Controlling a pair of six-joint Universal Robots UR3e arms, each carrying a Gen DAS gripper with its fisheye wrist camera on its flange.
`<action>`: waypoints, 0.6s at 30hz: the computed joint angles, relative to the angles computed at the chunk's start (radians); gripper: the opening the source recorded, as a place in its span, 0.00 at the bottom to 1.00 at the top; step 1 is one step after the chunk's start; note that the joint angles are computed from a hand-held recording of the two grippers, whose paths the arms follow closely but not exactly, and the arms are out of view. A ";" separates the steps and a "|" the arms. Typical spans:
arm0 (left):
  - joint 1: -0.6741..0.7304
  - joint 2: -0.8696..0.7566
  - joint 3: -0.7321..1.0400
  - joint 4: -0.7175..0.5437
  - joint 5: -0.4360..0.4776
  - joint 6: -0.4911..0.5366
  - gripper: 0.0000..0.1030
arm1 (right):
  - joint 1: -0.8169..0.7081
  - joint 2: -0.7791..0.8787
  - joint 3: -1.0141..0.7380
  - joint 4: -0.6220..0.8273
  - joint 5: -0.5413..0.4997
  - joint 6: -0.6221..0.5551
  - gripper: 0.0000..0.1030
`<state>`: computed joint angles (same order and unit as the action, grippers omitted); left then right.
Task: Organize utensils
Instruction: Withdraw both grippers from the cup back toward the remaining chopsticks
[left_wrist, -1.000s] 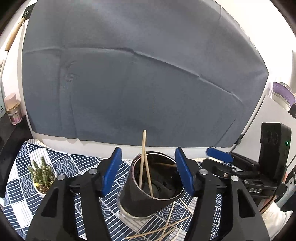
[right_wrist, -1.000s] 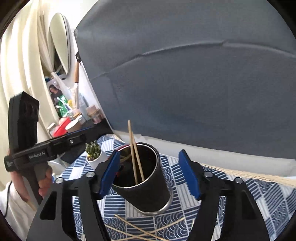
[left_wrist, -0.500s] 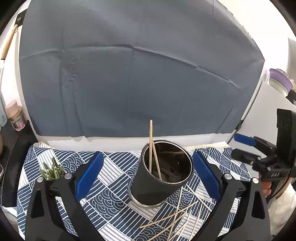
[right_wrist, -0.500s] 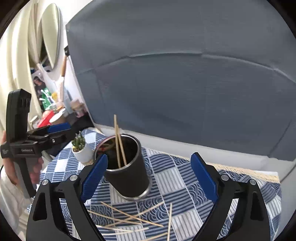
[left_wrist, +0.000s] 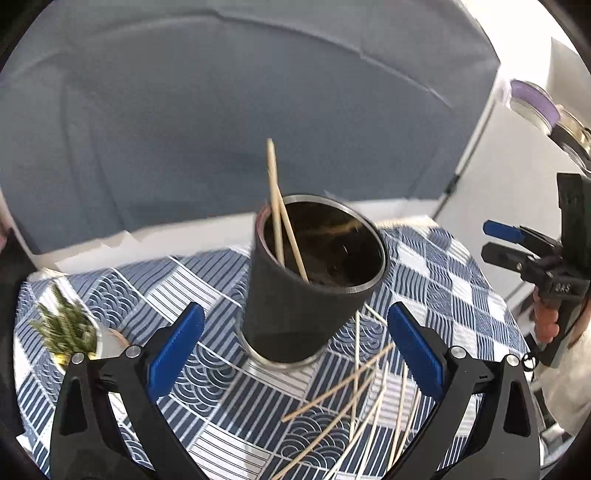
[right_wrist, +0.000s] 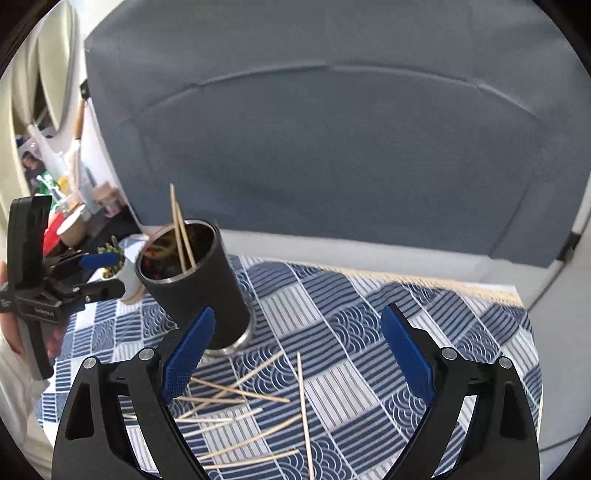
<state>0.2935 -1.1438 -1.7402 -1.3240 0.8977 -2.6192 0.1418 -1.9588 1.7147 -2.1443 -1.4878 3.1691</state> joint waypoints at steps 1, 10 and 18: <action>0.001 -0.003 -0.011 -0.011 -0.005 0.026 0.94 | 0.004 -0.005 0.010 0.001 -0.010 0.008 0.85; -0.011 -0.047 -0.053 -0.118 -0.002 0.226 0.94 | 0.061 -0.040 0.134 0.012 -0.077 0.045 0.85; -0.049 -0.118 -0.106 -0.126 0.056 0.339 0.94 | 0.081 -0.060 0.285 -0.019 -0.101 0.088 0.84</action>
